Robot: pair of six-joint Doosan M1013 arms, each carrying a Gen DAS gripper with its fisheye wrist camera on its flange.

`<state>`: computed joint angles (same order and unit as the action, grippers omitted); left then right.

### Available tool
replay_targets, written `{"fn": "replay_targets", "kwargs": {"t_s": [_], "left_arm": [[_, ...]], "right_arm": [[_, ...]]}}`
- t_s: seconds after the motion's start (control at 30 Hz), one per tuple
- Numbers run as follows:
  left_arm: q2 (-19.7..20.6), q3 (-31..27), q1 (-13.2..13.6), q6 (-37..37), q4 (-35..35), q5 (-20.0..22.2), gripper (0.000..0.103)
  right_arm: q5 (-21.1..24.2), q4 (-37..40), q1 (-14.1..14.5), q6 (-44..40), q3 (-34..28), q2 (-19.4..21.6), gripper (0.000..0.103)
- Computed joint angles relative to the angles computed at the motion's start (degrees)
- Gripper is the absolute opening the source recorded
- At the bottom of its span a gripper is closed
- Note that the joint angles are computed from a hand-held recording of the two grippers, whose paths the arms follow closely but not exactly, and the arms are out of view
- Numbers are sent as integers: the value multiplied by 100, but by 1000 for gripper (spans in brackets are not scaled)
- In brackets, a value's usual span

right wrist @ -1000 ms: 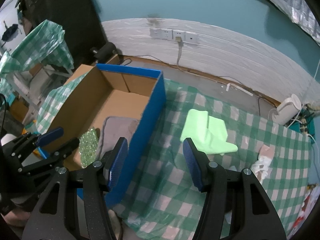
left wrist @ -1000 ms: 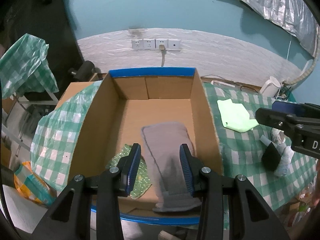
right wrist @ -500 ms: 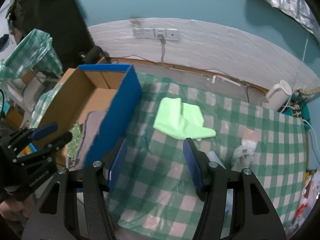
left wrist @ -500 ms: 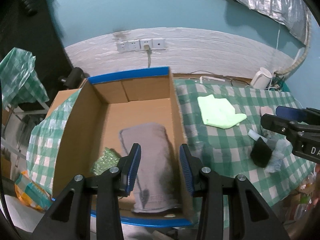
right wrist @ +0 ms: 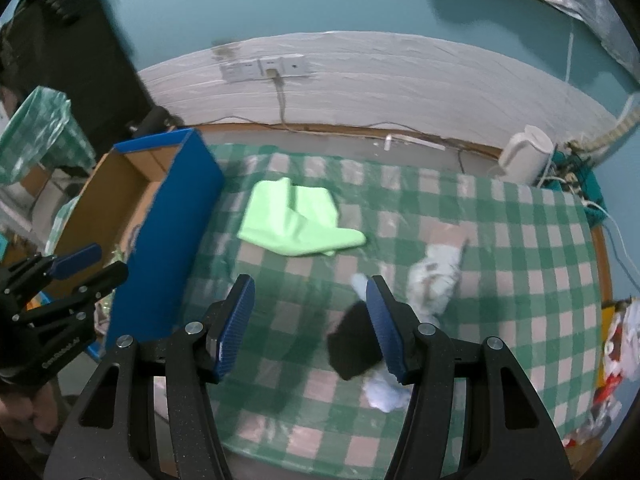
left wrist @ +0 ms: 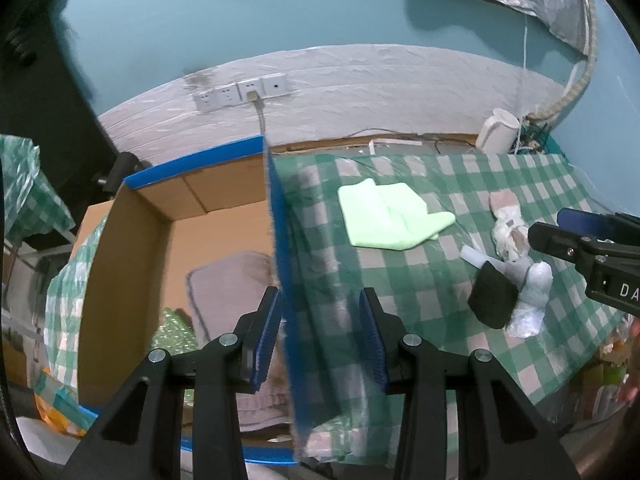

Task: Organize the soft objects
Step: 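Withdraw both open tools from the box back over the table, then grasp the white plastic-bag bundle with right tool while left tool nears the black beanie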

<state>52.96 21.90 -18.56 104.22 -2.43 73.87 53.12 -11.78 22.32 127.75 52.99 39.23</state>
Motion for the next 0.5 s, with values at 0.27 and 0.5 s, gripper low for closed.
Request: {"fn": "replay_targets", "kwargs": {"t_s": [0.27, 0.5], "left_arm": [[42, -25, -167, 138, 83, 100, 41], [150, -159, -268, 183, 137, 272, 41]], "right_arm": [[-191, -68, -127, 296, 580, -264, 59], [-269, -14, -224, 453, 887, -378, 58]]}}
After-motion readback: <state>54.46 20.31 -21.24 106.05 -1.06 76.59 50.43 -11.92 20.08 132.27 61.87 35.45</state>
